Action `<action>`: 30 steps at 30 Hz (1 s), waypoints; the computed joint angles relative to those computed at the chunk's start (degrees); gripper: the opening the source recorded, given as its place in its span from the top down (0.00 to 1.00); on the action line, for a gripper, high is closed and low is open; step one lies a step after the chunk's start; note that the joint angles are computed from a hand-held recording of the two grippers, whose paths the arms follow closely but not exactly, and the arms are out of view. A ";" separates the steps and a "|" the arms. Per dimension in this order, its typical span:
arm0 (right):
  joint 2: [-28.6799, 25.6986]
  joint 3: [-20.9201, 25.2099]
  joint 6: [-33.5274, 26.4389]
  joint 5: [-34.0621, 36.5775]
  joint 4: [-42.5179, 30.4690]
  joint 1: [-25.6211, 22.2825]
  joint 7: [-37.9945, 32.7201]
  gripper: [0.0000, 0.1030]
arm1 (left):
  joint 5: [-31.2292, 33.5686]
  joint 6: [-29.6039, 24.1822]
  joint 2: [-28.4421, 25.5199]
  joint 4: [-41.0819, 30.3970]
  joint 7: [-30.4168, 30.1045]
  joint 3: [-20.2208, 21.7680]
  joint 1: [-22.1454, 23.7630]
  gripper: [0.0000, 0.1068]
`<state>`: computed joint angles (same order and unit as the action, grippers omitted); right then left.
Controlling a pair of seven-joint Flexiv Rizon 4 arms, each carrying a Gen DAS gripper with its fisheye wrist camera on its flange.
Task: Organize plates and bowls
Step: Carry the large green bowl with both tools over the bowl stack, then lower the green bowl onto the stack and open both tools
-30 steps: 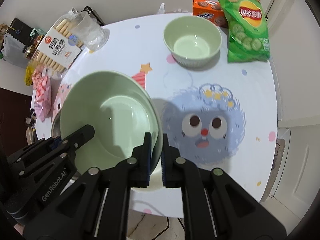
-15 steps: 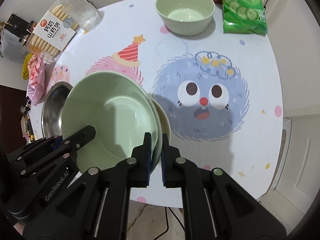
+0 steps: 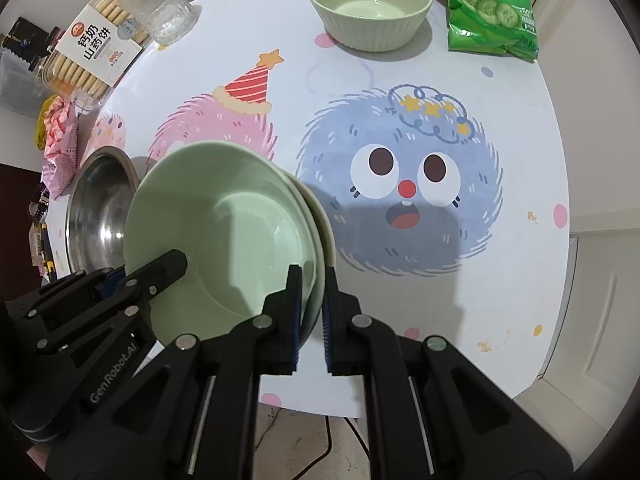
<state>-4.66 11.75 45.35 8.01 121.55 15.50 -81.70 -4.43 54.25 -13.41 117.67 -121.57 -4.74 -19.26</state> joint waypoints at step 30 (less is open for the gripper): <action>3.15 -1.59 1.49 7.03 0.11 -2.62 -5.26 0.40 | 6.32 0.01 2.06 -1.52 -6.78 1.04 -1.11 0.32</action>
